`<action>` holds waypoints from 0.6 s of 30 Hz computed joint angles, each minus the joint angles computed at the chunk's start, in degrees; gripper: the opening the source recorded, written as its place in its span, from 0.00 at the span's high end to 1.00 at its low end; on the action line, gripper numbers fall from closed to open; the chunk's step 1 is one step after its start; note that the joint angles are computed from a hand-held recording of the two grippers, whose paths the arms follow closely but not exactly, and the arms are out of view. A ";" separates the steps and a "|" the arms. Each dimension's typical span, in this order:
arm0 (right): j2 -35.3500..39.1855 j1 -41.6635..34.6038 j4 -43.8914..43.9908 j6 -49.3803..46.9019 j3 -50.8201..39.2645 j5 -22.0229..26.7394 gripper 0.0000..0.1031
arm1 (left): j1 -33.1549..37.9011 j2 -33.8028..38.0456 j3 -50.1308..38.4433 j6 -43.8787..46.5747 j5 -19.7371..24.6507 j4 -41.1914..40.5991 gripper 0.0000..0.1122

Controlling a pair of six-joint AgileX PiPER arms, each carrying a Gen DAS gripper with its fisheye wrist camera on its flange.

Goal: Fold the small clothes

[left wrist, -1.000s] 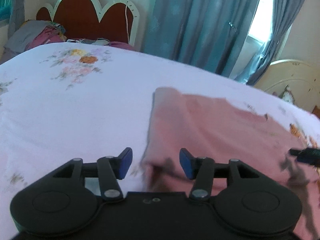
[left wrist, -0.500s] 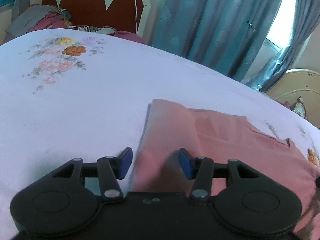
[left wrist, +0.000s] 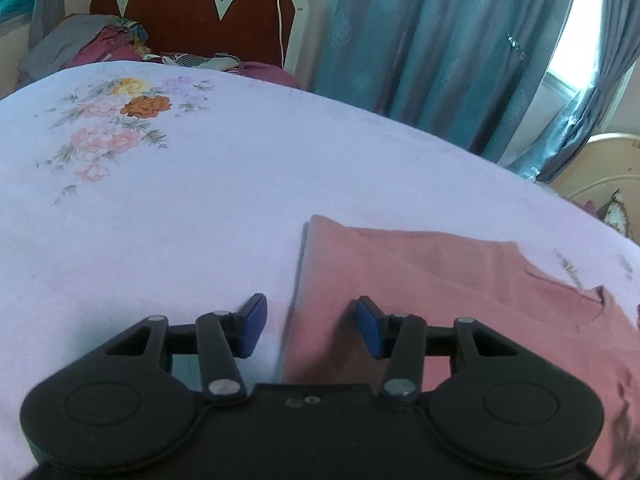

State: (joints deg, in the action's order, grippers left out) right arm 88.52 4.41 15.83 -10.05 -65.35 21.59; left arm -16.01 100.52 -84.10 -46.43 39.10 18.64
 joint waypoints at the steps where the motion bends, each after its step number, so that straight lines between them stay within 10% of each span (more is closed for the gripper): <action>1: 0.25 0.26 -0.75 0.59 -0.08 0.45 0.56 | -0.22 0.12 0.01 -0.14 0.10 0.70 0.58; 12: 0.93 0.38 -14.46 12.13 0.62 2.21 0.56 | -1.17 0.08 -0.73 -0.03 2.34 2.79 0.58; 18: -5.43 0.35 -3.36 1.49 2.69 3.61 0.56 | -3.44 -6.04 3.01 0.33 1.63 3.12 0.58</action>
